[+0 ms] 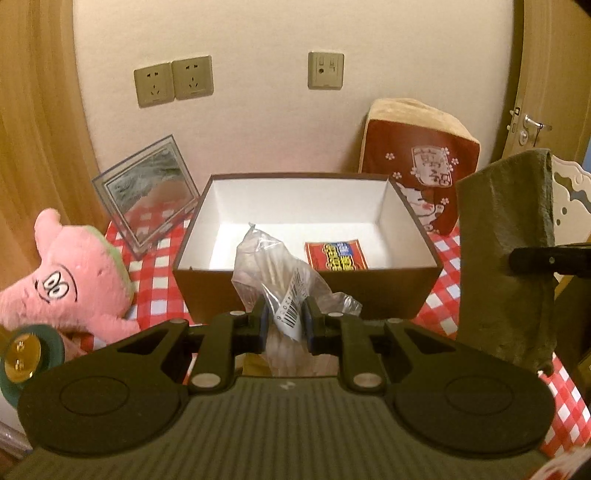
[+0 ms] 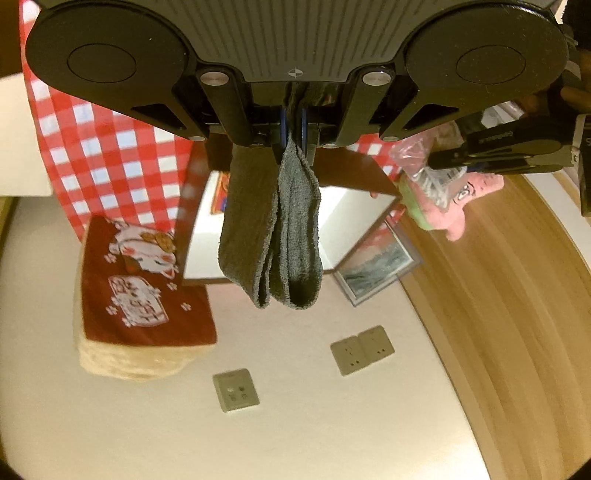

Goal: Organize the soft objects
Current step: 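Lower both held items into the box and open both tools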

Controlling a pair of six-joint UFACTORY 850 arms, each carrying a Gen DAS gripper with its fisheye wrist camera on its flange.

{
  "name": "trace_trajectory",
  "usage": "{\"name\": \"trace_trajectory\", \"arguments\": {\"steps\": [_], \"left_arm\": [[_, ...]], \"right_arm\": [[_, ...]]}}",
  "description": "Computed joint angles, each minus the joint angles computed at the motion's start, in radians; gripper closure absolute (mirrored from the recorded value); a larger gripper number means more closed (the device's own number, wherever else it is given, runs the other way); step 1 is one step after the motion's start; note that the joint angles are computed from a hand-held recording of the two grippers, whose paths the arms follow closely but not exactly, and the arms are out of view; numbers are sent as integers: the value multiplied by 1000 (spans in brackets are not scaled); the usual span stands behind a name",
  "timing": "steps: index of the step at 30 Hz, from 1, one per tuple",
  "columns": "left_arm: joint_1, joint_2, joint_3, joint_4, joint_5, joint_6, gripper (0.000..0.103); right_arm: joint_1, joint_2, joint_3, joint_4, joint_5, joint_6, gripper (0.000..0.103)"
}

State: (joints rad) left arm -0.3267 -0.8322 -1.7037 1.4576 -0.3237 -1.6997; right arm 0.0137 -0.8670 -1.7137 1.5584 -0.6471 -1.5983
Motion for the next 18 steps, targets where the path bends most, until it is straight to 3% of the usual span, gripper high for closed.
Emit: {"name": "trace_trajectory", "arguments": {"steps": [8,18], "left_arm": [[14,-82,-153,-124,-21,174,85],[42,-240,-441,-431,-60,549,85]], "right_arm": [[23,-60,-124,5,-4,14,96],[52,-200,-393,-91,22,131,96]]}}
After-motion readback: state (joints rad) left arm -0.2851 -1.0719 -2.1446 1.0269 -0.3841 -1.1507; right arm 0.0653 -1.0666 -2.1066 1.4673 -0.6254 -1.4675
